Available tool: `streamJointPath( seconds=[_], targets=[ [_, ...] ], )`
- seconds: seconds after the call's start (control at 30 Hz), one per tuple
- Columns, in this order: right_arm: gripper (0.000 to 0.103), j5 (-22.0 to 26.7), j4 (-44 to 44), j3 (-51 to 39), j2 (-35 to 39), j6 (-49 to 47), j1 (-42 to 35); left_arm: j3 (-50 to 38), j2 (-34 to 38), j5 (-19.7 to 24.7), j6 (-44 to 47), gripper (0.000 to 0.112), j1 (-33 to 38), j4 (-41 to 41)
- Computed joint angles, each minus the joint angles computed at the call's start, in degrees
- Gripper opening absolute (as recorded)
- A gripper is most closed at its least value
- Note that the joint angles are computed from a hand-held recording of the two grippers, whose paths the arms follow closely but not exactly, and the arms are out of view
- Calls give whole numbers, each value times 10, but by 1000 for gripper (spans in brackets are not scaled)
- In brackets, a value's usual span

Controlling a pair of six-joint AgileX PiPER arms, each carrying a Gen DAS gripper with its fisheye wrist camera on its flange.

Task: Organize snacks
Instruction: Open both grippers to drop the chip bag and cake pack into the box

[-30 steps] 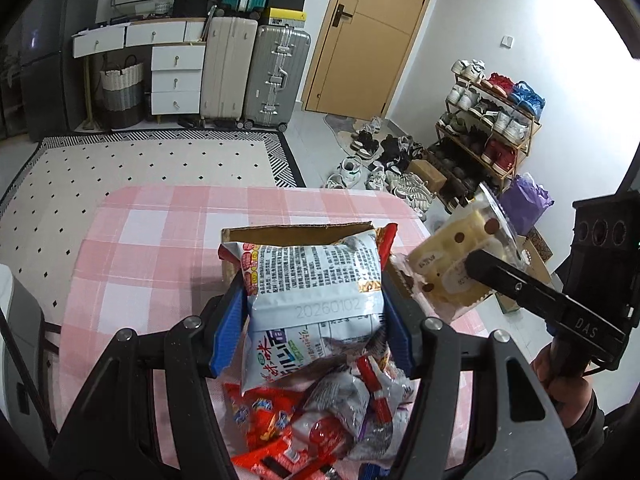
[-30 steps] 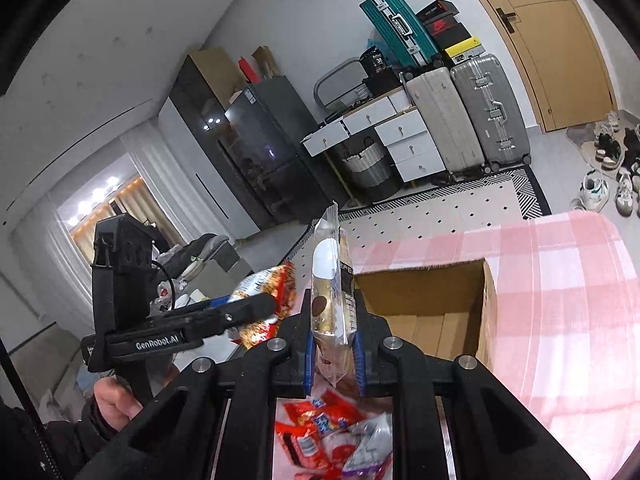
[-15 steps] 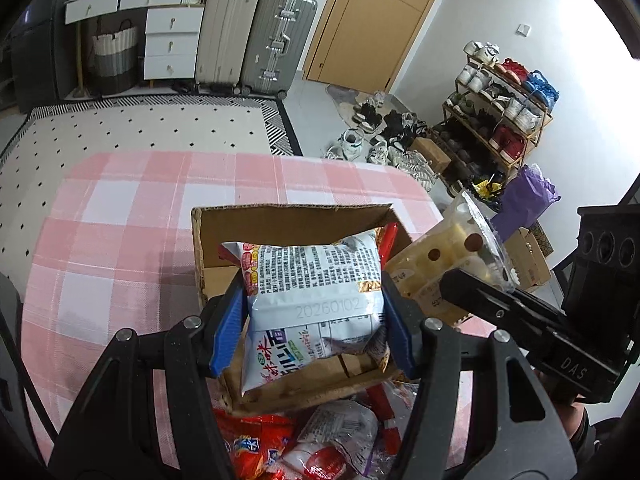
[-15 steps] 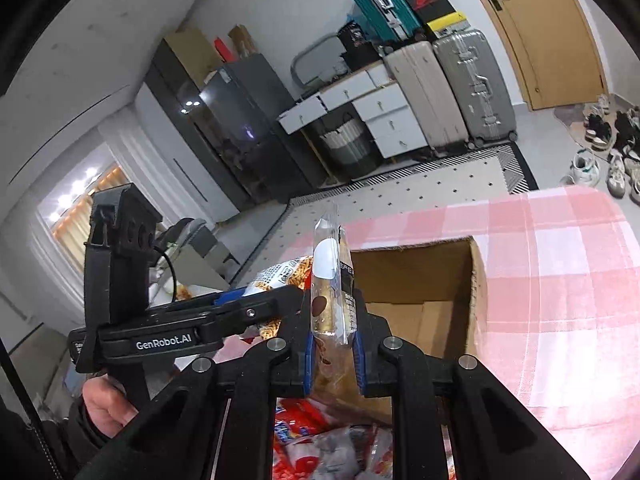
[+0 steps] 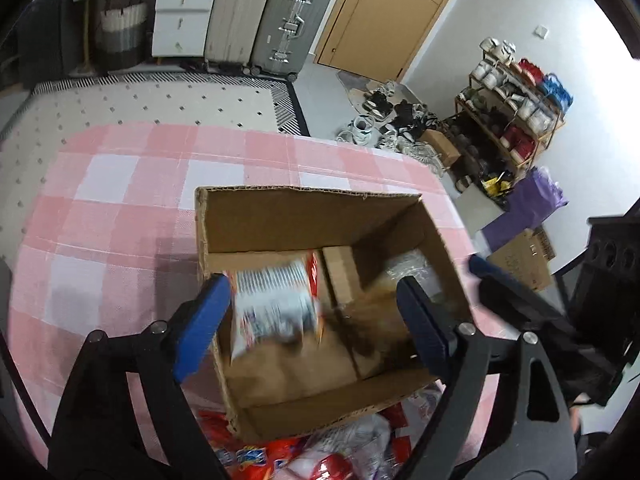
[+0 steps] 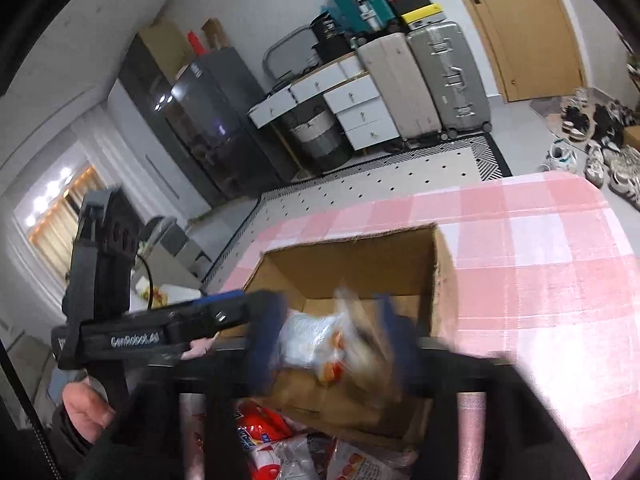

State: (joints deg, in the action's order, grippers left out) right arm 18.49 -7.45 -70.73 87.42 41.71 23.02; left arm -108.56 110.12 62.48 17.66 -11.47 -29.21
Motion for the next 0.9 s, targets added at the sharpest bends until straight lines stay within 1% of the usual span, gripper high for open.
streamJointPath(
  seconds=[0.07,0.17,0.27,0.33,0.43,0.5,0.6,0.73,0.77,0.9],
  targets=[
    [84,-24,-56,27,-24,61,1,22,-18,-11,8,84,0,5],
    [84,-26,-123,47,-55,122,12,57,-50,-21,23,84,9,-5],
    [84,-3,-169,52,-78,161,30,94,-93,-31,25,84,13,3],
    [84,10,-228,61,-98,215,52,121,-124,-36,31,84,16,5],
    [84,49,-315,62,-120,296,97,160,-173,-44,40,84,19,15],
    [84,91,-382,62,-137,352,140,180,-206,-41,40,84,21,21],
    [84,146,-438,58,-153,392,193,202,-246,-29,53,84,32,11],
    [84,215,-495,58,-173,445,266,228,-304,-13,56,84,40,20],
    [84,229,-506,58,-176,455,280,233,-318,-9,56,85,44,23],
    [88,311,-551,58,-188,500,364,252,-369,10,67,90,65,17]
  ],
)
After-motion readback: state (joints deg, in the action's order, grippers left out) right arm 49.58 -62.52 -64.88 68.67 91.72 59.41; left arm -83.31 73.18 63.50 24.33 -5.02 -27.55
